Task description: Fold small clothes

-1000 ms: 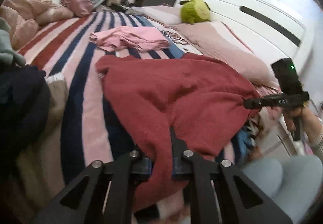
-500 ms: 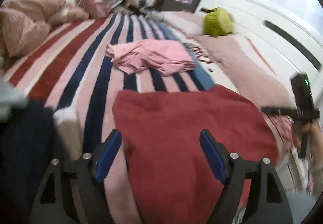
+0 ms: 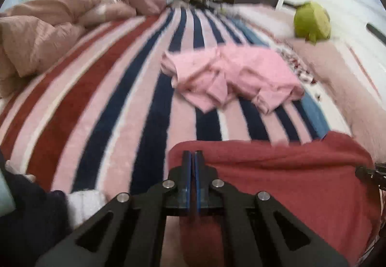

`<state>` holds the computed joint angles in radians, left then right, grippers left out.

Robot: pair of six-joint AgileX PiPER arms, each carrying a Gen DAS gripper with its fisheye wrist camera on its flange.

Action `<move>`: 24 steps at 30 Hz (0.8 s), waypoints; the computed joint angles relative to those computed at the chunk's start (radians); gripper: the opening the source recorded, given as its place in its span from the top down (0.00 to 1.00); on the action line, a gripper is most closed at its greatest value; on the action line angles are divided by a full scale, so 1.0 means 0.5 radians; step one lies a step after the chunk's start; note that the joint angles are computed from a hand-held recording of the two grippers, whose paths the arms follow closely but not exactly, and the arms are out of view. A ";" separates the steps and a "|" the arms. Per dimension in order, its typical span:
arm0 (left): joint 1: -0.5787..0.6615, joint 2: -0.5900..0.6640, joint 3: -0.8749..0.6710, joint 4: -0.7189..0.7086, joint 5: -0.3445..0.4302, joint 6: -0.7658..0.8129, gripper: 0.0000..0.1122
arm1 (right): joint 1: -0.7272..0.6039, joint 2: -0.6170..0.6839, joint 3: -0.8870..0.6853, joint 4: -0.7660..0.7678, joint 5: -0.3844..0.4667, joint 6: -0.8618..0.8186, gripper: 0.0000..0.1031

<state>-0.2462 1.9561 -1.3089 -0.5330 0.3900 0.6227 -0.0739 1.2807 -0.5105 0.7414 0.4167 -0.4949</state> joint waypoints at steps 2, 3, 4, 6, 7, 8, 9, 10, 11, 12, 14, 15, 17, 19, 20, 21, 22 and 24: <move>-0.039 0.026 -0.019 0.245 0.007 -0.200 0.97 | 0.017 0.074 -0.023 -0.101 -0.018 0.144 0.71; -0.036 -0.006 0.034 0.247 -0.012 -0.186 0.83 | 0.044 0.063 -0.019 -0.211 -0.030 0.287 0.67; -0.021 -0.079 0.111 0.170 -0.025 -0.092 0.61 | 0.059 0.013 -0.018 -0.343 0.003 0.431 0.62; 0.021 -0.316 0.354 -0.188 -0.089 0.282 0.45 | 0.099 -0.139 -0.011 -0.557 0.101 0.628 0.53; 0.055 -0.457 0.476 -0.380 -0.065 0.482 0.45 | 0.171 -0.282 0.003 -0.757 0.159 0.824 0.48; 0.105 -0.549 0.554 -0.564 -0.001 0.682 0.44 | 0.247 -0.384 0.007 -0.917 0.205 0.997 0.46; 0.162 -0.686 0.680 -0.760 0.067 0.882 0.43 | 0.349 -0.526 0.010 -1.046 0.281 1.155 0.46; 0.218 -0.786 0.776 -0.952 0.147 1.082 0.41 | 0.422 -0.635 0.014 -1.095 0.342 1.237 0.46; 0.333 -0.949 0.938 -1.124 0.293 1.282 0.39 | 0.519 -0.727 0.016 -1.149 0.388 1.357 0.46; 0.409 -1.033 1.036 -1.215 0.396 1.406 0.35 | 0.676 -0.819 0.019 -1.258 0.421 1.557 0.45; 0.553 -1.209 1.236 -1.211 0.553 1.553 0.35 | 1.055 -0.986 0.026 -1.480 0.511 1.957 0.34; 0.629 -1.292 1.336 -1.188 0.595 1.617 0.35 | 1.234 -1.046 0.035 -1.628 0.555 2.157 0.30; 0.750 -1.347 1.495 -1.218 0.623 1.782 0.35 | 1.561 -1.144 0.081 -1.936 0.682 2.557 0.15; 0.795 -1.262 1.552 -1.217 0.666 1.875 0.45 | 1.763 -1.155 0.152 -2.222 0.849 2.957 0.07; 0.783 -1.237 1.576 -1.197 0.651 1.875 0.52 | 1.772 -1.137 0.204 -2.294 0.889 3.077 0.07; 0.770 -1.210 1.619 -1.226 0.625 1.923 0.63 | 1.732 -1.120 0.269 -2.305 0.848 3.116 0.07; 0.767 -1.193 1.655 -1.279 0.616 1.997 0.73 | 1.655 -1.168 0.371 -2.238 0.727 3.076 0.08; 0.761 -1.203 1.715 -1.396 0.607 2.142 0.95 | 1.397 -1.271 0.523 -1.945 0.441 2.756 0.37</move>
